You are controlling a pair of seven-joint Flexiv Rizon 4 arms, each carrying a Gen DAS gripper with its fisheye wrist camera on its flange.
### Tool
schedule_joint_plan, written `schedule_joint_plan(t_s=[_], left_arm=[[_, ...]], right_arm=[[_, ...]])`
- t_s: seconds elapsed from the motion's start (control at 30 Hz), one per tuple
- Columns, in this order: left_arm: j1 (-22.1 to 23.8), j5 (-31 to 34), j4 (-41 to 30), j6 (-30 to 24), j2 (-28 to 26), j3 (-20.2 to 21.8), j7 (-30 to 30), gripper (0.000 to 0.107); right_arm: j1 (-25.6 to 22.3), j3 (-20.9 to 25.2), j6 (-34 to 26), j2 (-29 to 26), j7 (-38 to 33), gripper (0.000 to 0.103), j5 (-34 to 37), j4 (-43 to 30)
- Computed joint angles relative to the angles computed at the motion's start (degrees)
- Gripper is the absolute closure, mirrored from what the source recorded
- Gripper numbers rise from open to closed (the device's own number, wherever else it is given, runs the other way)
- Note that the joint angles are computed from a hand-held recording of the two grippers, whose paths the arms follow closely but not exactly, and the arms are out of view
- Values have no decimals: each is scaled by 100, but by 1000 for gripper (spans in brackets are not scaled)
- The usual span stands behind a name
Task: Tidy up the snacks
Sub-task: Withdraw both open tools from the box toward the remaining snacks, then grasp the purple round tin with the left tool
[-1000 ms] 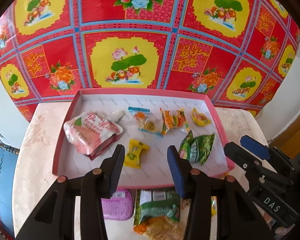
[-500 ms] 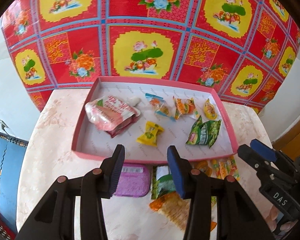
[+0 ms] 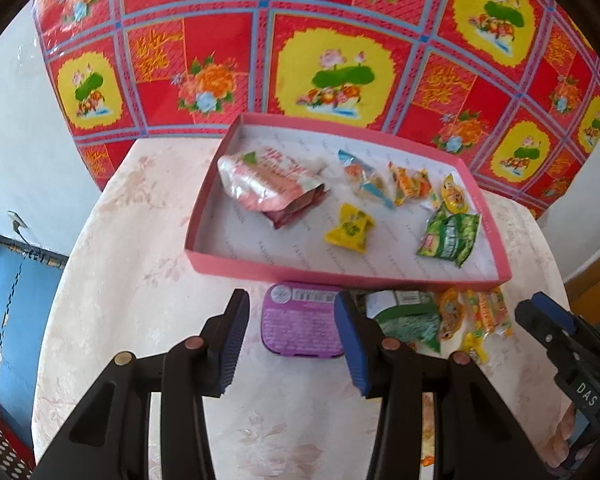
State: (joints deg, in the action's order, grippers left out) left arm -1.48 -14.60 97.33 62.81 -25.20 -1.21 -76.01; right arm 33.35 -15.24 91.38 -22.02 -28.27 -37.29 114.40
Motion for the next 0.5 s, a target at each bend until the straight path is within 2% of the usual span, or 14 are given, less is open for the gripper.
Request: schedule_joint_plan(t_s=[0.23,0.33,0.37,0.5], left_arm=[[146,-275,99,-115,-30,-158,261,60],[101,-256,78,-137,-61,-130,288,53],[130,-336,139,15,-73,-195,378,51],[139,-425,102,-147,-130,-235,494,46]], right_arm=[[-42,29,-82,23,66,50,3,80],[-115,113,-123,10,75,50,8,84],[-129,127,-127,3,78,50,1,84],[-102,70,-115,0,141,50,-76,126]])
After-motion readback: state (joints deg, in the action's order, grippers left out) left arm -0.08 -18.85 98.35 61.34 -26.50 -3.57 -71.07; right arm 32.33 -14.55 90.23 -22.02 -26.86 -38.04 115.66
